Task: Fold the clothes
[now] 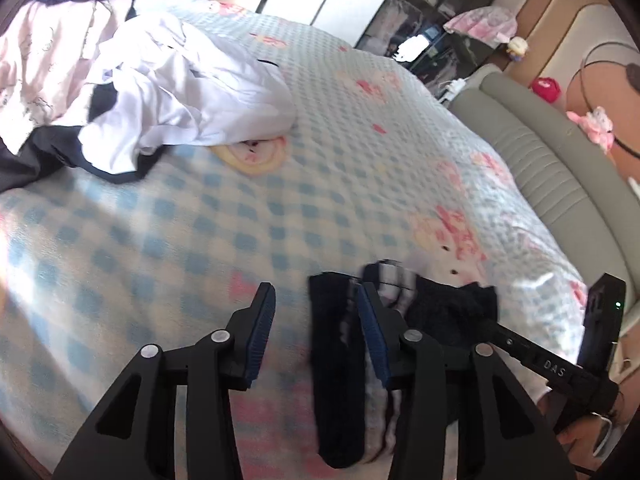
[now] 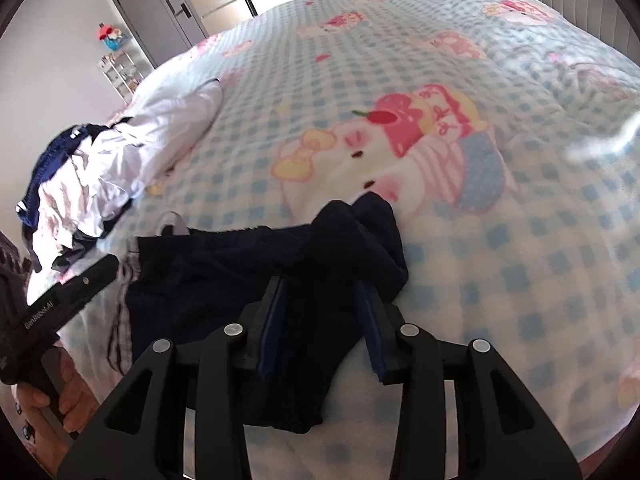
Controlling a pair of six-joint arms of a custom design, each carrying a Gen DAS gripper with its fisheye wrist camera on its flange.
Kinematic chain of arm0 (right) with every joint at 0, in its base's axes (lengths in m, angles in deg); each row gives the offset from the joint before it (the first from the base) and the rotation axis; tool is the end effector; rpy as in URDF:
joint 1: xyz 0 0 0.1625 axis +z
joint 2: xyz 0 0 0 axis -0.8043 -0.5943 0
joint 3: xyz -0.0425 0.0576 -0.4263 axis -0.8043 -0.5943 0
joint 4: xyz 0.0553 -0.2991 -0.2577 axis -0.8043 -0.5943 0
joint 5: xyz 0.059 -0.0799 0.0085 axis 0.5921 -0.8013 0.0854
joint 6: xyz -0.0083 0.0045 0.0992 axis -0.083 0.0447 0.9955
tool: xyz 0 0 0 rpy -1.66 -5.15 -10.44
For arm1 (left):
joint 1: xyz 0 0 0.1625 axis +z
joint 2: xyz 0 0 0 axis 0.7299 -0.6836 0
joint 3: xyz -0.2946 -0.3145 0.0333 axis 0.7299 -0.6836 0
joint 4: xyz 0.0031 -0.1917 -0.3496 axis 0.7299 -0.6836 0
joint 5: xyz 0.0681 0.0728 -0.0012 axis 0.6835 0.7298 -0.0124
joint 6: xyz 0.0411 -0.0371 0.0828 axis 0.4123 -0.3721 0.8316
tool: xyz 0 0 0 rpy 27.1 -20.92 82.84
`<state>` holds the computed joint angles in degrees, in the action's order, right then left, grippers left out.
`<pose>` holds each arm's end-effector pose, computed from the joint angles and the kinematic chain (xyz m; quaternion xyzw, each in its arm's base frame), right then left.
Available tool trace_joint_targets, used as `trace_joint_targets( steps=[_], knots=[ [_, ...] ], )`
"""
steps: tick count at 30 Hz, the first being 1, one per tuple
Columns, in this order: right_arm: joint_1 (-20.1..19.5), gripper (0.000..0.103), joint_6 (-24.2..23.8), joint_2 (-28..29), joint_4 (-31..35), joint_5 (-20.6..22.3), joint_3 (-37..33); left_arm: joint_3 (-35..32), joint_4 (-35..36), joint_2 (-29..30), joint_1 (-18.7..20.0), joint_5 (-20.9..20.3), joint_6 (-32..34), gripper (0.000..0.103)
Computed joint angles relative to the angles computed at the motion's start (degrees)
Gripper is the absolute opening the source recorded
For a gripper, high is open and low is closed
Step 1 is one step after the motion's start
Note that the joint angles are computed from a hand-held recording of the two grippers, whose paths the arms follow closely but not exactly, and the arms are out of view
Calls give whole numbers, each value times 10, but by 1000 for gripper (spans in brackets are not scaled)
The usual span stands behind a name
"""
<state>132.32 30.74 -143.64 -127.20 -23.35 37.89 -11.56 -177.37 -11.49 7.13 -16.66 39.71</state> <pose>-0.0315 -0.6596 0.3670 -0.0342 -0.9004 0.3491 0.2573 -0.3426 -0.7481 -0.0397 0.2003 0.9517 -0.2234 0.0654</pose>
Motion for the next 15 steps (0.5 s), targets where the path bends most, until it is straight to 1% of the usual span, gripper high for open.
trace_joint_targets(
  steps=[1, 2, 3, 5, 6, 7, 8, 9, 10, 11, 12, 13, 14, 15],
  knots=[
    [-1, 55, 0, -5, 0, 17, 2, 0, 8, -2, 4, -31, -6, 59],
    [-3, 57, 6, -7, 10, 28, -1, -8, 32, 2, 7, -59, -13, 62],
    [-4, 58, 14, -5, 23, 28, -6, -20, 67, 8, 7, -62, -19, 65],
    [-8, 62, 34, 4, 66, 13, -24, -49, 132, 27, 1, -16, -22, 65],
    [-13, 62, 38, 7, 85, 20, -28, -65, 159, 38, -2, 6, -22, 65],
    [-19, 63, 42, 11, 103, 26, -33, -72, 162, 45, -4, 14, -19, 65],
    [-18, 66, 38, 14, 110, 35, -39, -78, 162, 51, -7, 19, -15, 64],
    [-17, 68, 34, 18, 116, 44, -45, -78, 151, 53, -9, 15, -5, 54],
    [-16, 67, 29, 21, 123, 53, -51, -75, 142, 53, -11, 9, 5, 38],
    [-15, 59, 25, 25, 131, 62, -57, -74, 140, 53, -13, 4, 6, 34],
    [-14, 41, 21, 29, 138, 70, -63, -72, 140, 53, -15, 0, 8, 24],
    [-13, 41, 17, 32, 144, 78, -68, -71, 140, 52, -17, 4, 10, 21],
    [-10, 41, 13, 36, 137, 75, -70, -70, 140, 52, -19, 8, 11, 21],
    [-7, 41, 9, 41, 135, 57, -73, -70, 143, 52, -20, 11, 11, 21]
  ],
)
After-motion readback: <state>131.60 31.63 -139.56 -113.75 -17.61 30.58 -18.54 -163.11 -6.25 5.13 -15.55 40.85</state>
